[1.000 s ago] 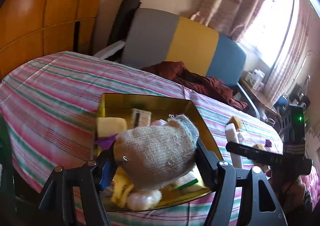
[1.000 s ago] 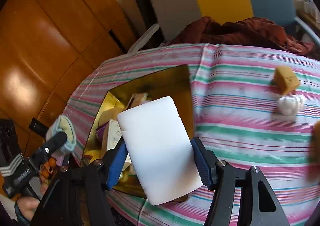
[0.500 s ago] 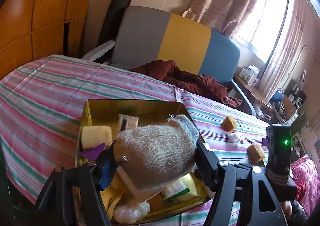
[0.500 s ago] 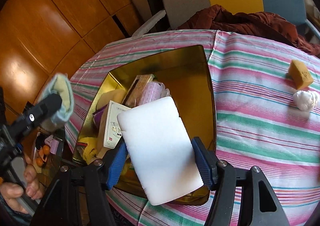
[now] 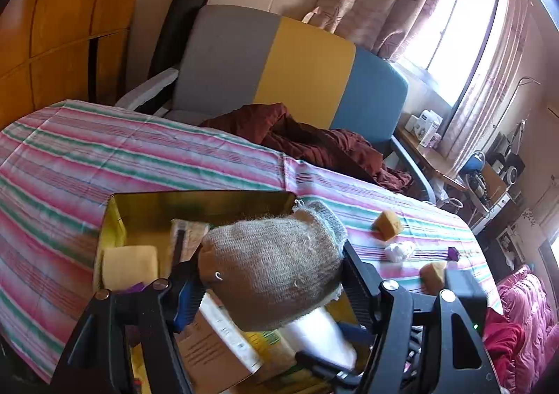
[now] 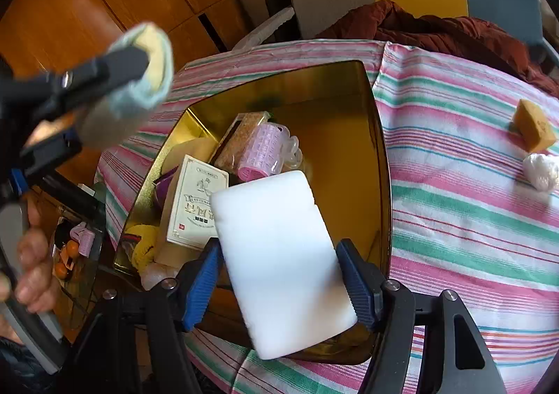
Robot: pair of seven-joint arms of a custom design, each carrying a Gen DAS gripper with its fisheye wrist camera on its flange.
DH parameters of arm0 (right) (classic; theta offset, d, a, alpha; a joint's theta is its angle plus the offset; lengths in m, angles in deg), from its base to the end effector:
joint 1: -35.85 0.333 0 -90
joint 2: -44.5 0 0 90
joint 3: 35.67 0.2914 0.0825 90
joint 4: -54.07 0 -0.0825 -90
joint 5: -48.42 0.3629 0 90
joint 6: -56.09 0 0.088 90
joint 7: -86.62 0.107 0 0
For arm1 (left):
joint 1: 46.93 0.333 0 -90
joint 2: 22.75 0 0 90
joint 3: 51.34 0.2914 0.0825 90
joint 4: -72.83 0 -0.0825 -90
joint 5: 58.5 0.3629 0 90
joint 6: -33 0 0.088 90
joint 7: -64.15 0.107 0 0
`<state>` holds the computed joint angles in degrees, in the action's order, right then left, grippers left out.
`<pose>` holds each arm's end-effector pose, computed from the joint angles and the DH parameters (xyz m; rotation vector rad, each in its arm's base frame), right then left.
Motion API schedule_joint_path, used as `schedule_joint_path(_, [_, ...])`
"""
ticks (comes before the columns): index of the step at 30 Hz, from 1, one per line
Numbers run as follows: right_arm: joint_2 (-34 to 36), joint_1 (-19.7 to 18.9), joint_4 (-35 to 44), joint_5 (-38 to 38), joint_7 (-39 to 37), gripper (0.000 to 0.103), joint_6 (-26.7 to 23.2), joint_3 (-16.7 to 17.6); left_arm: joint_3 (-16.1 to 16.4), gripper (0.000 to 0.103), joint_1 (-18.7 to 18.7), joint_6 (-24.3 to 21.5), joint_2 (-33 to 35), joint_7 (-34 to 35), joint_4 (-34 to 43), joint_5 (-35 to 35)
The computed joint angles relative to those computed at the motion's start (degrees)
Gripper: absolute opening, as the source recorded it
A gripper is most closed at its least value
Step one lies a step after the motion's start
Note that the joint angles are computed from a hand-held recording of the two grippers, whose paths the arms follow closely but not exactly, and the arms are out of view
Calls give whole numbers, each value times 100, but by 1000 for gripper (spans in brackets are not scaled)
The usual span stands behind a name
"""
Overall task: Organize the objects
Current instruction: 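Lower the sock and foam block into the gold tray and open both tools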
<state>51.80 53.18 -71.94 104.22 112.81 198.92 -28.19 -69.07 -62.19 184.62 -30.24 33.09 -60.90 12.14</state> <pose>0.4944 0.2230 0.3304 -2.2967 0.9453 0.1936 0.4054 -0.2951 0.4073 -2.1338 1.2354 -0.9586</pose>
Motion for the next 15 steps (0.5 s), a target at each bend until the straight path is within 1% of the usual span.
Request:
schedule_joint_path(1, [11,-2,-6,-12,-1,68,4,-4,0,70,7,7,26,-22,41,39])
schedule_joint_path(2, [22,-12,-9,-3,-12,72,-13,-7,2,70,11,9,37,-53,62,83])
schedule_joint_path(3, [31,-47,8,58,-85,74,-132,-12,5,70,7,19,46,-56,72,99])
schedule_joint_path(4, [24,-77,14,123,-163,80,-250,-15,4,70,-4,9,58,-36,75,74])
schedule_joint_path(5, [-8,-80,-13,171,-238,85,-264,-9,4,70,-18,-4,57,3,65,23])
schedule_joint_path(7, [-80,-47,-91,207,-353,89,-171,1,-1,70,-44,-6,-25,18,-50,-65])
schedule_joint_path(11, [-232,-53,-195,356,-497,91,-192,-46,-58,70,-62,-35,-389,-80,-481,-318])
schedule_joint_path(15, [-384,-28,-311,485,-592,92,-61,-96,-182,70,-119,-257,-872,48,-1043,-938])
